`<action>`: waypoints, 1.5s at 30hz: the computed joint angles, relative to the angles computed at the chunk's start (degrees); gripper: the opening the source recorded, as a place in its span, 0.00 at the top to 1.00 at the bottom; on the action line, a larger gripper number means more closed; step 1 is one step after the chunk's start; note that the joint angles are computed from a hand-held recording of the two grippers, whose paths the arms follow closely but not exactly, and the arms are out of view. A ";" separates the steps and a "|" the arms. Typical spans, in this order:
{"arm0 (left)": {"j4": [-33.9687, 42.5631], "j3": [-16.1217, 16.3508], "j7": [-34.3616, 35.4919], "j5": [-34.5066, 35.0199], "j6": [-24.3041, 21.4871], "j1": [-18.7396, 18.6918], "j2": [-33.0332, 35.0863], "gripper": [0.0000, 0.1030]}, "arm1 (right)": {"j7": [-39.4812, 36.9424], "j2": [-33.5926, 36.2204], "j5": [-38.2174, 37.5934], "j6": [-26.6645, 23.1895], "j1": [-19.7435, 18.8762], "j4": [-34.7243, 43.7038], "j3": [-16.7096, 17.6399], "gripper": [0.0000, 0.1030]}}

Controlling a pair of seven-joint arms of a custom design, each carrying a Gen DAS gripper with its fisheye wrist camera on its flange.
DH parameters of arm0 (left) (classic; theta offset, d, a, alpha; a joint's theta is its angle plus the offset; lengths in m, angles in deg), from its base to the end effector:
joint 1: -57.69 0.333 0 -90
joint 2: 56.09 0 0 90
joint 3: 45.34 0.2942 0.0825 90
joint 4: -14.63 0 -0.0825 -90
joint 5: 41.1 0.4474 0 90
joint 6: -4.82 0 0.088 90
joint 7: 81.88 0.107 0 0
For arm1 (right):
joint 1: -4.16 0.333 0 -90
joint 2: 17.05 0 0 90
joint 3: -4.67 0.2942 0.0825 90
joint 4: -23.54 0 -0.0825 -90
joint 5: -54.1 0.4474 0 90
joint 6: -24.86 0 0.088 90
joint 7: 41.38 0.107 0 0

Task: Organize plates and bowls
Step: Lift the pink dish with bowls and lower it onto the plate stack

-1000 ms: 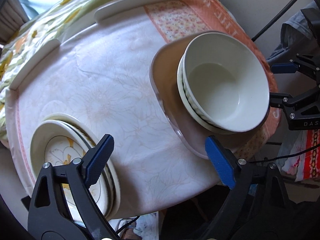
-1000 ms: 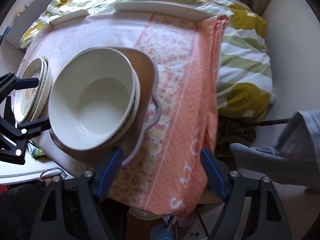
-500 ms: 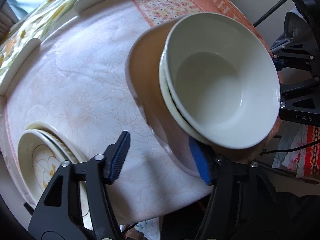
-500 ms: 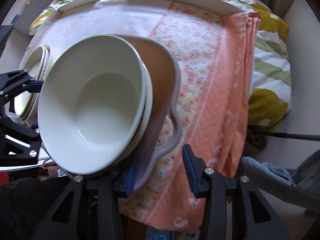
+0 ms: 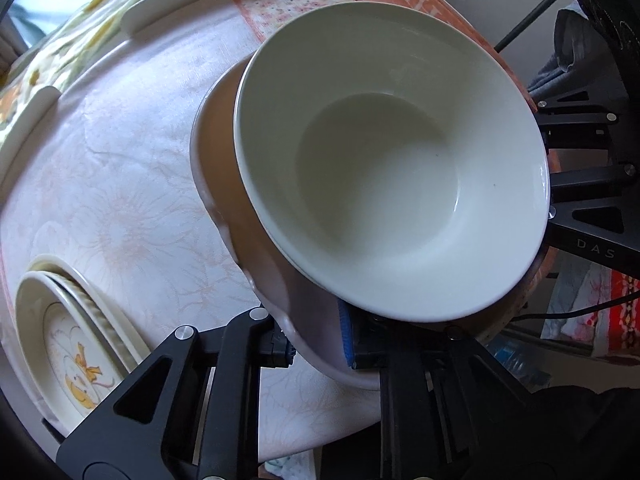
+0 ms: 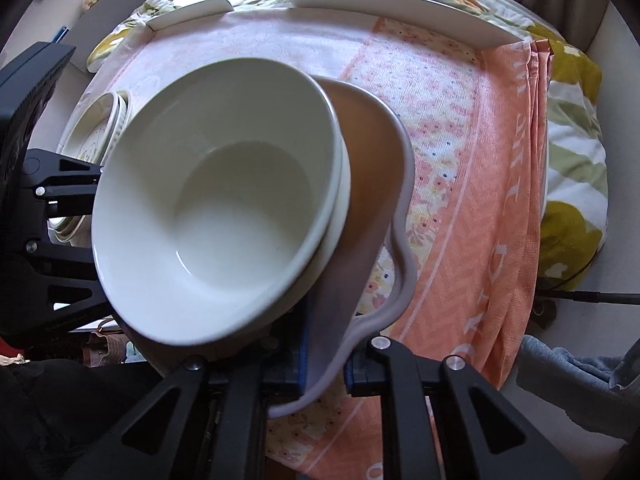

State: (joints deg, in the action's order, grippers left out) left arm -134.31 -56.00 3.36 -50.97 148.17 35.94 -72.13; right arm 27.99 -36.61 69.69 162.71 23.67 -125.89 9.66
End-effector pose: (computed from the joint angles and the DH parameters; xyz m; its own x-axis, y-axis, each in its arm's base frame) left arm 0.4150 -0.2562 0.3029 -0.3496 -0.9327 0.0888 -0.9282 0.3319 -0.1682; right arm 0.4351 0.1972 0.3202 0.5655 -0.8154 -0.1234 -0.8211 -0.5426 -0.1773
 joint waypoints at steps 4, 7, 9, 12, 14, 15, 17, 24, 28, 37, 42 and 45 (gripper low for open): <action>-1.74 0.20 -0.96 -0.30 0.52 -0.14 -2.08 0.87 | -0.72 -0.68 -0.36 0.48 0.01 -0.27 -0.10 0.88; -2.68 0.39 -1.94 0.39 0.23 -0.03 -4.01 0.87 | -1.05 -1.56 -0.21 0.17 0.17 -0.18 -0.07 0.88; -3.61 0.84 -2.27 0.97 -0.36 0.14 -6.15 0.87 | -1.28 -1.58 -0.30 0.01 0.33 0.54 0.06 0.87; -5.19 1.82 -2.46 1.39 -1.54 0.19 -10.11 0.87 | -1.20 -1.90 -0.38 -0.65 0.67 1.73 0.47 0.88; -6.92 2.79 -2.10 1.41 -2.46 0.03 -13.73 0.87 | -0.26 -2.32 -0.45 -1.50 0.76 2.78 0.72 0.88; -7.67 3.60 -1.44 1.43 -2.99 0.09 -15.57 0.87 | 0.86 -2.62 -0.36 -2.06 0.91 3.51 1.06 0.87; -8.86 4.82 -0.49 1.63 -3.89 0.49 -18.71 0.87 | 2.58 -3.13 -0.42 -2.53 1.33 4.47 1.70 0.87; -13.94 9.02 5.16 4.09 -8.48 3.60 -30.79 0.87 | 11.10 -2.24 -3.56 -1.10 4.20 8.50 5.89 0.87; -16.82 11.32 9.60 5.66 -12.26 7.02 -36.81 0.87 | 14.89 0.45 -3.88 1.57 6.64 10.01 7.21 0.87; -19.97 15.28 20.32 7.14 -16.15 15.41 -39.92 0.87 | 26.17 8.48 -7.28 5.07 11.61 14.45 10.31 0.87; -21.82 16.59 25.45 6.52 -15.34 18.89 -38.53 0.87 | 29.66 13.03 -8.31 5.55 13.95 16.73 10.34 0.87; -22.63 16.67 27.54 5.76 -14.84 19.93 -37.62 0.87 | 30.96 14.54 -8.13 5.77 14.89 17.16 10.04 0.87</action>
